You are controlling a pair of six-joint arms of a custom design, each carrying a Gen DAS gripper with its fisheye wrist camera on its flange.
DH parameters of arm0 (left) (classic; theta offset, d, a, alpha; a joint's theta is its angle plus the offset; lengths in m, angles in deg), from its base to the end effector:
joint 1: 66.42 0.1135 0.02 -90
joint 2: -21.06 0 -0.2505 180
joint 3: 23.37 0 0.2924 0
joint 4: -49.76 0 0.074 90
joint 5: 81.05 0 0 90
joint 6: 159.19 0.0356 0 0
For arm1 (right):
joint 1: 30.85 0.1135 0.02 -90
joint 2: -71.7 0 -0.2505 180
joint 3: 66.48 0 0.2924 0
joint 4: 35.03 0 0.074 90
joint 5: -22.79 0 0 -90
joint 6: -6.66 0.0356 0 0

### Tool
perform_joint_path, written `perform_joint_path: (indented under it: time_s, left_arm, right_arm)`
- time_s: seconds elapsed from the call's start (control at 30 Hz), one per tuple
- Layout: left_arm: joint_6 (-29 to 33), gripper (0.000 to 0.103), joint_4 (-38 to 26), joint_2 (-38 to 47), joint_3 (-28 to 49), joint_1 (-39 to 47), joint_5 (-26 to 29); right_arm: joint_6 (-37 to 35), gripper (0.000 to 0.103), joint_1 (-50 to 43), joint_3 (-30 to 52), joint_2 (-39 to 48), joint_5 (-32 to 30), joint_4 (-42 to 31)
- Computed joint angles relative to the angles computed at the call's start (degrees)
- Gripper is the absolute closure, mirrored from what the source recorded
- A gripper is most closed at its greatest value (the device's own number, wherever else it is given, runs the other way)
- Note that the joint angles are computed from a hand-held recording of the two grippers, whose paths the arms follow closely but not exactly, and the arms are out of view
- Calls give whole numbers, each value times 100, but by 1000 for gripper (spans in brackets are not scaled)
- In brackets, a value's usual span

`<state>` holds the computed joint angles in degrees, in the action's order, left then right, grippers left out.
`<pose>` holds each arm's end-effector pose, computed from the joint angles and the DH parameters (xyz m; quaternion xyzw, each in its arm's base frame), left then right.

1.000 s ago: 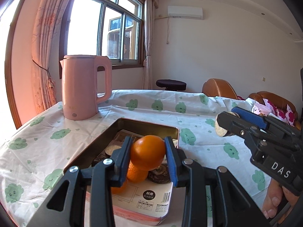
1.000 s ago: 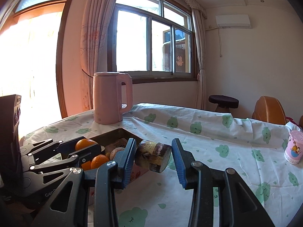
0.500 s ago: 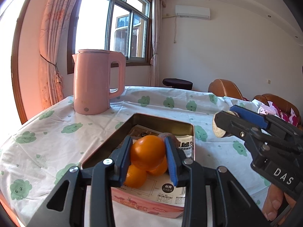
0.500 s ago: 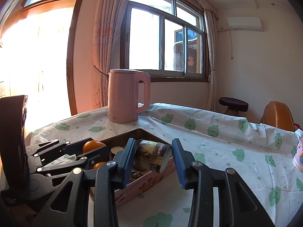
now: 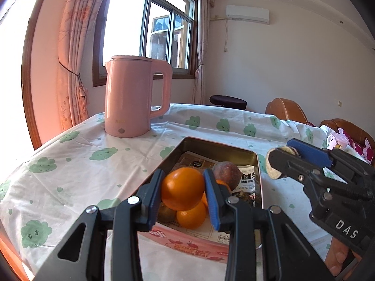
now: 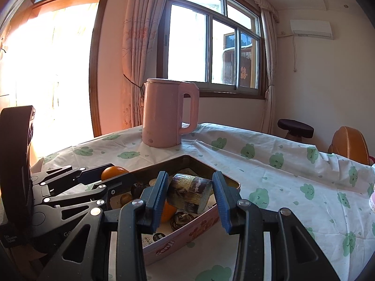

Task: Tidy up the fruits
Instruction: 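Lower the small orange into the tin with the left gripper while the right brings the cake over, then lower the cake into the tin with the right gripper while the left opens to release the orange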

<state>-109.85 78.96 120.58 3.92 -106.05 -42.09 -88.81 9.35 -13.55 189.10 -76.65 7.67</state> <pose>0.1880 -0.1197 0.0163 -0.1791 0.8261 0.0702 0.5297 0.2732 0.2385 0.0316 -0.3627 0.7425 0.2318 0.5131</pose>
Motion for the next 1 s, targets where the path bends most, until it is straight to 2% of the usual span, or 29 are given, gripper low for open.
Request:
perform_joint_path:
  time_s: [0.3,0.8,1.0]
  left_arm:
    - [16,67,133,-42,-172,276,165]
    - [109,67,-85,77,-64,515,540]
    - [108,67,-153,171,6,631,760]
  right_arm:
    - [12,61,146,305,233,47,-259]
    - [-33,61,284,640,484,88,-669]
    - [-39,61,279,841,526,42,-1052]
